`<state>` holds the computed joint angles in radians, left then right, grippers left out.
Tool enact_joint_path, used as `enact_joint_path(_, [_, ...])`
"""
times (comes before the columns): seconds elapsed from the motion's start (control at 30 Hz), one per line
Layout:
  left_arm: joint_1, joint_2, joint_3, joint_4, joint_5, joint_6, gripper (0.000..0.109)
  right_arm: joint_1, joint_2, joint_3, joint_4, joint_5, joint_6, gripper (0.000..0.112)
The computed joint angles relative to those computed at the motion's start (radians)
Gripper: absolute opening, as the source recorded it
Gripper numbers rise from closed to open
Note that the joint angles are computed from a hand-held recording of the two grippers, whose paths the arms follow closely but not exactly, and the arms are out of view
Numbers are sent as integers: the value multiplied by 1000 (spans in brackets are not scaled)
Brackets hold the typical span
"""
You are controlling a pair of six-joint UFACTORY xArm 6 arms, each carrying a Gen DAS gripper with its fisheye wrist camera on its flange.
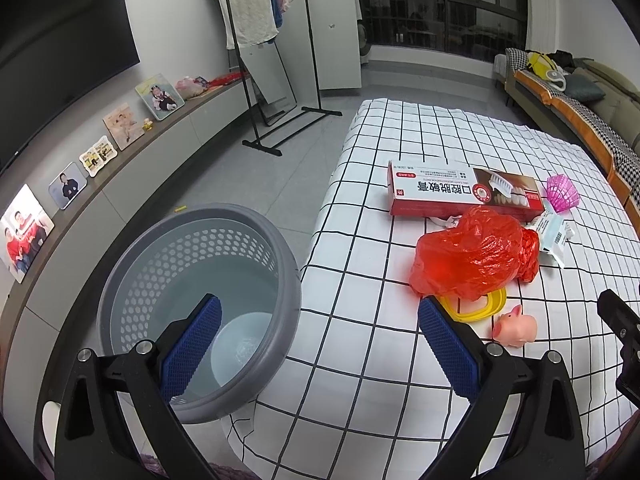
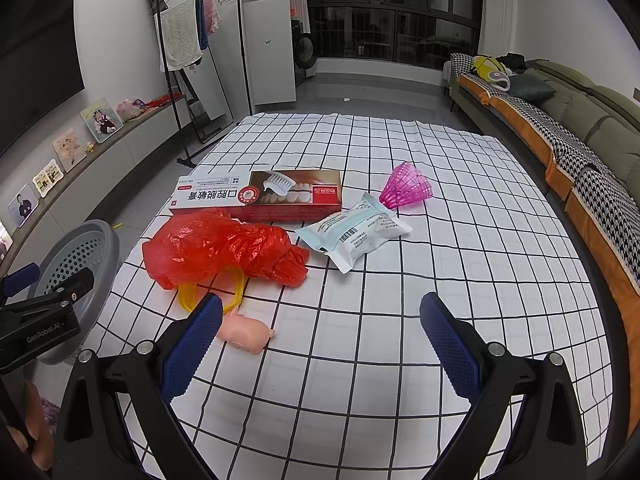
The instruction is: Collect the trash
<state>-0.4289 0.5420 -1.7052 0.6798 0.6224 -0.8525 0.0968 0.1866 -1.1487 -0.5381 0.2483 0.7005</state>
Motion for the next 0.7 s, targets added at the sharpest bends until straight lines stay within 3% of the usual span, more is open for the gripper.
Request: enact_joint_path(0.7, [-1, 2, 2, -12, -1, 5, 97, -1, -2, 0, 29, 0, -28, 94])
